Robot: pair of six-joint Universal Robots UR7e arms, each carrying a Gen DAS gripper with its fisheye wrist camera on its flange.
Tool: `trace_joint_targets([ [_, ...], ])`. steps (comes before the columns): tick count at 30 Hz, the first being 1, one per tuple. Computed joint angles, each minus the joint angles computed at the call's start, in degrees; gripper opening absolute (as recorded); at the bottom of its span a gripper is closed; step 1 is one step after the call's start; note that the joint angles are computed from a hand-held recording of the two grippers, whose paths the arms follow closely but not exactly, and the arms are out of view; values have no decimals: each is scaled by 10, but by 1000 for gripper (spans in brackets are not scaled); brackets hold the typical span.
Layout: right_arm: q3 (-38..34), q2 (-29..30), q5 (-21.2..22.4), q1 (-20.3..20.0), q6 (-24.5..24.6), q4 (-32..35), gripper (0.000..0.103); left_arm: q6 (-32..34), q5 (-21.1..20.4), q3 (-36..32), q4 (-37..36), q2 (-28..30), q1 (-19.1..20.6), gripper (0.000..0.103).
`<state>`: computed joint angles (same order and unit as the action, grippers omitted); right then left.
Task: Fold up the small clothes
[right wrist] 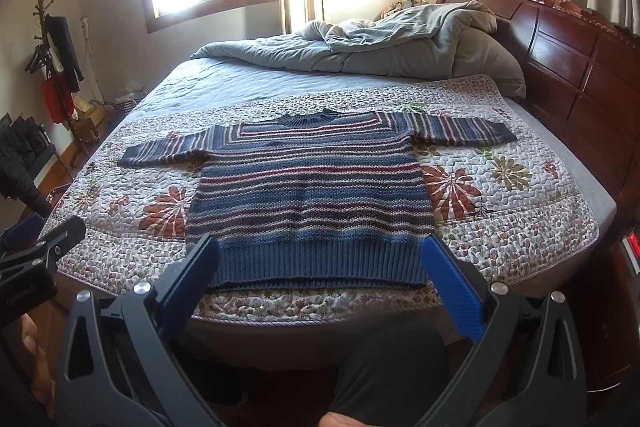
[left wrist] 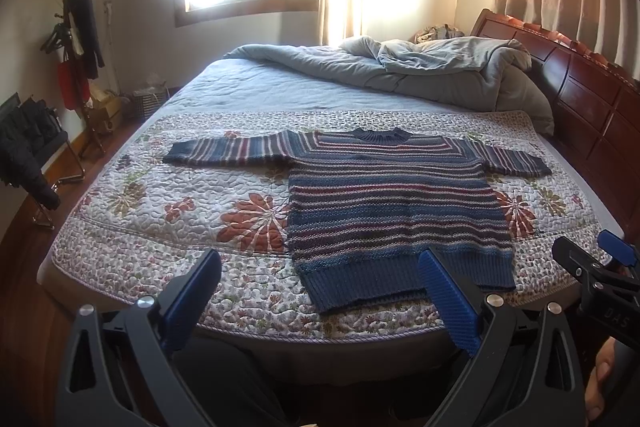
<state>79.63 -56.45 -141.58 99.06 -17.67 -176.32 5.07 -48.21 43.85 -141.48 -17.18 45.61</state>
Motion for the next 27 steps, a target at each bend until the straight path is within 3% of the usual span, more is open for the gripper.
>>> trace_joint_targets([
  [27,-15,5,-1,-4,8,22,100,-6,-3,-37,25,19,4,99],
])
